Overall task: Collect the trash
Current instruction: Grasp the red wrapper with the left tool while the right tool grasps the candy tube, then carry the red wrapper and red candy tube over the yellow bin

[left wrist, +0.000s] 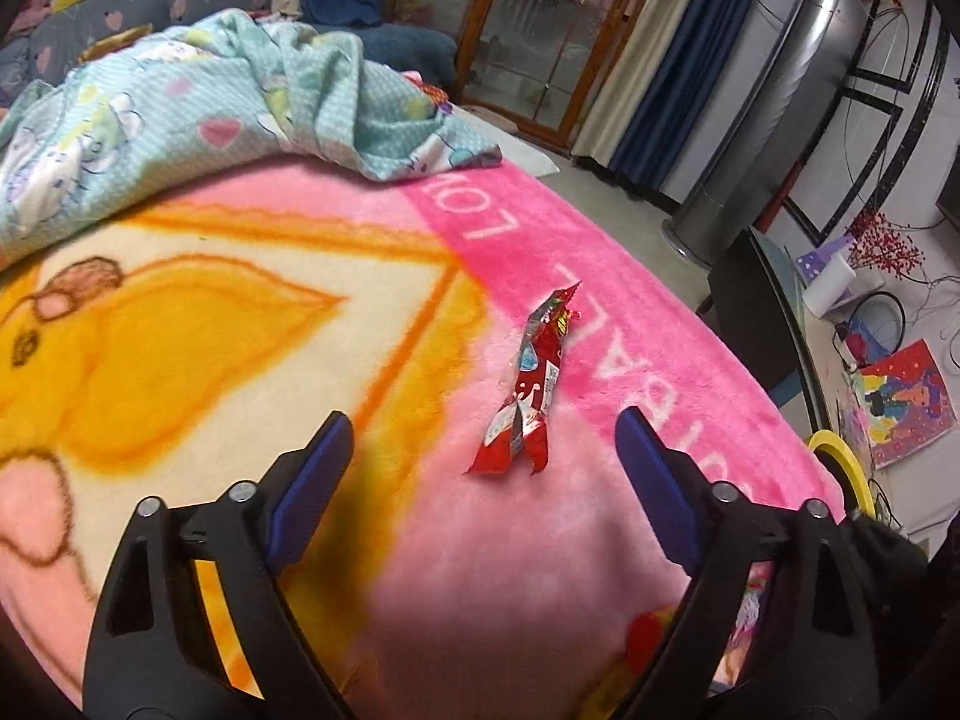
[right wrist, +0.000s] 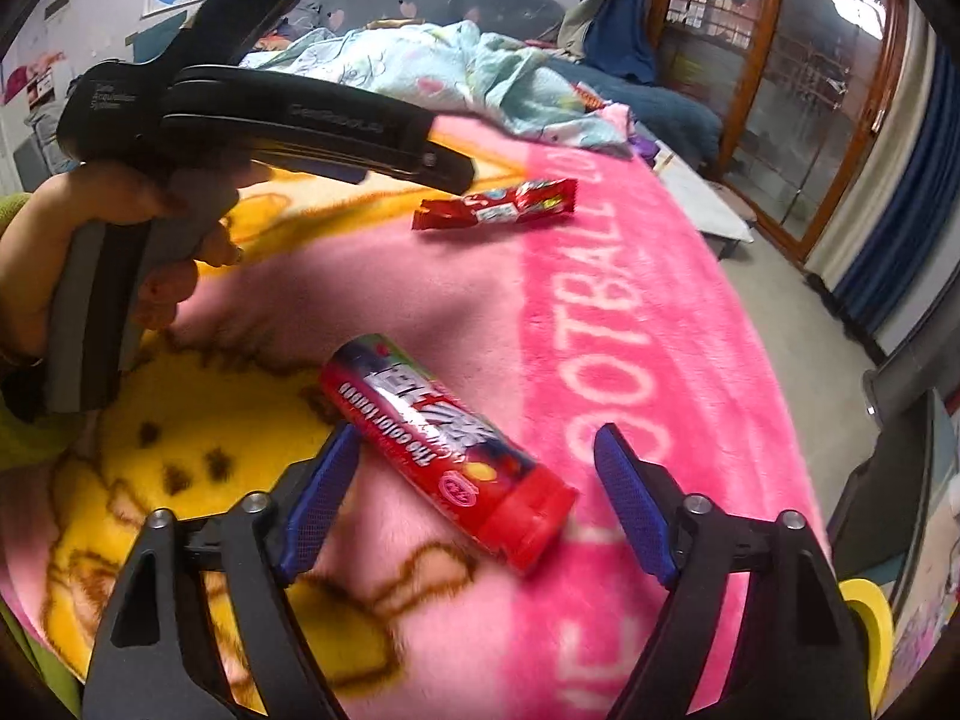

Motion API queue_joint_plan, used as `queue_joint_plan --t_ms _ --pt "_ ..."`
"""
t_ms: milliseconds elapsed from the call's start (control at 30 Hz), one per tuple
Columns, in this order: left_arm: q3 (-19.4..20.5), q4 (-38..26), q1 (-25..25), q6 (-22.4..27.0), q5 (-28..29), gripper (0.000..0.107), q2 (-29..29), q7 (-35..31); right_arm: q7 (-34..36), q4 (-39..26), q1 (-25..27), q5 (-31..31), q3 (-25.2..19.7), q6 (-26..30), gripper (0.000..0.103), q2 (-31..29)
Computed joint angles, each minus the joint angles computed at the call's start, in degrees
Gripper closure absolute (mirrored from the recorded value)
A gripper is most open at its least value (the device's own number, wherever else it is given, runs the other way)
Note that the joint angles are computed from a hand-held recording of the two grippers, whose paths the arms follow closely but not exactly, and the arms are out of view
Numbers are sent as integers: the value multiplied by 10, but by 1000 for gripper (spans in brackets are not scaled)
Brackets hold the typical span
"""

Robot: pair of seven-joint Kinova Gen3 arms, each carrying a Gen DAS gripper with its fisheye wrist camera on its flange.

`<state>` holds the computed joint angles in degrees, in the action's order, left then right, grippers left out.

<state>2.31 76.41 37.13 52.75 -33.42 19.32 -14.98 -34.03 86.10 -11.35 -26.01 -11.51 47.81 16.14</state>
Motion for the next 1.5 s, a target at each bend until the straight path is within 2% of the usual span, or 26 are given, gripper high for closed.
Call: queue_joint_plan --t_ms 100,167,233,300,367,467,533,867,1500 --pt "7 -23 -14 0 20 40 20 -33 1 10 6 -12 -3 -1 45 -2" --pt "5 -40 -17 6 31 51 34 -52 -4 16 8 -20 -1 -3 50 -5" --pt "4 -57 -20 15 47 56 46 -72 -12 21 13 -30 1 2 61 -8" --pt "-4 -78 -12 37 48 59 59 -85 -20 27 18 -39 5 5 67 -13" --pt "-12 -88 -3 50 47 74 64 -83 -34 33 25 -52 10 9 69 -17" --pt "-18 -88 10 61 41 88 64 -77 -46 39 38 -75 14 16 70 -20" --pt "-18 -82 13 57 40 93 60 -73 -44 46 46 -89 16 15 70 -24" --pt "-5 -80 36 23 42 96 57 -69 -51 45 86 -126 38 26 71 -35" --pt "-11 -204 99 24 59 96 119 -153 -59 41 164 -165 72 16 72 -44"
